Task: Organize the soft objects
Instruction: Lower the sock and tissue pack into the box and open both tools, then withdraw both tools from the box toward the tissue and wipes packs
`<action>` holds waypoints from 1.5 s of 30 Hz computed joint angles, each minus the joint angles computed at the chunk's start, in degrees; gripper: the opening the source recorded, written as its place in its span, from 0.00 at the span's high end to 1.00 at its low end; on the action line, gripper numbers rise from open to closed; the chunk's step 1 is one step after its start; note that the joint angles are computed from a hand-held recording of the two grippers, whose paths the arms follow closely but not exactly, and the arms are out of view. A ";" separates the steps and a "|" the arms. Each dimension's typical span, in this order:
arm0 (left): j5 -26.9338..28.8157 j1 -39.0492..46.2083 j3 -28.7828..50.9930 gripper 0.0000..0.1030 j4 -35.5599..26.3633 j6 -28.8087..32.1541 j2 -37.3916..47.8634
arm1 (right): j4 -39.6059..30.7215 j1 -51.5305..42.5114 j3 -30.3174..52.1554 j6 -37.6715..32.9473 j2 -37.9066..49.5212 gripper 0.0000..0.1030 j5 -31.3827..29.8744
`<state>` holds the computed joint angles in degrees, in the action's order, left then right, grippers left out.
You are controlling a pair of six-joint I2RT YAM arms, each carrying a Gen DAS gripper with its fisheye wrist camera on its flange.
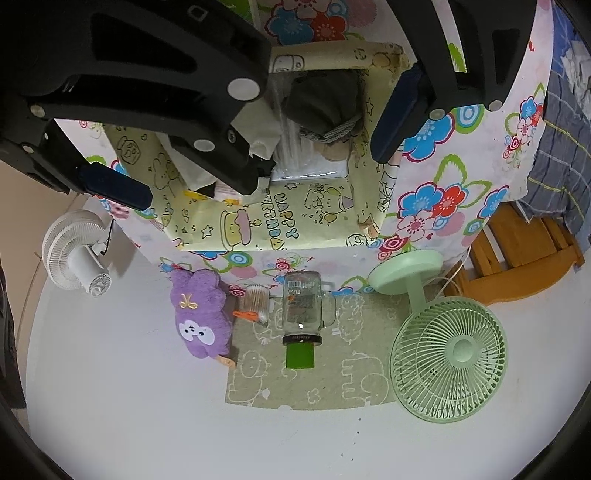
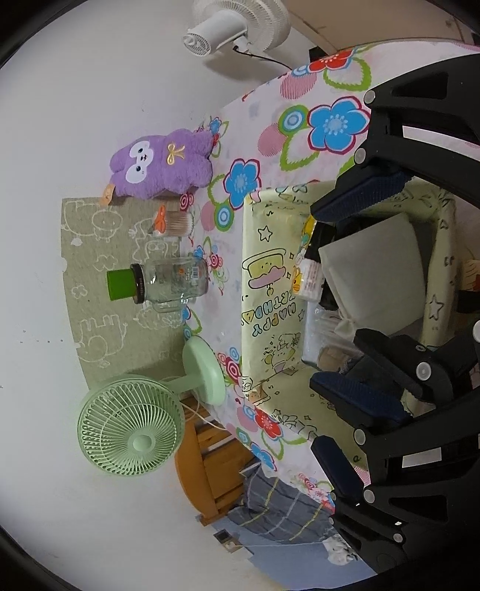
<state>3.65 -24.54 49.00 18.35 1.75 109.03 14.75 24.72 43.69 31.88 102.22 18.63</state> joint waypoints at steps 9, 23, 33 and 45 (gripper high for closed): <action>-0.84 -1.15 -4.39 0.10 1.53 0.07 -4.66 | -1.47 2.10 -3.26 1.61 -5.00 0.15 3.23; -1.63 -3.09 -11.64 0.08 3.66 -0.29 -12.24 | -5.78 6.74 -8.28 4.76 -13.71 0.08 9.85; -1.16 -4.20 -16.73 0.07 4.92 -0.67 -17.14 | -9.81 11.12 -11.57 7.80 -19.36 0.08 14.50; -0.91 -4.81 -21.82 0.07 6.63 -0.21 -21.45 | -13.39 16.32 -13.52 11.97 -22.81 0.08 19.13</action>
<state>2.74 -29.34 27.18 24.98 1.54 87.58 1.36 41.04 30.17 43.85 79.41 37.76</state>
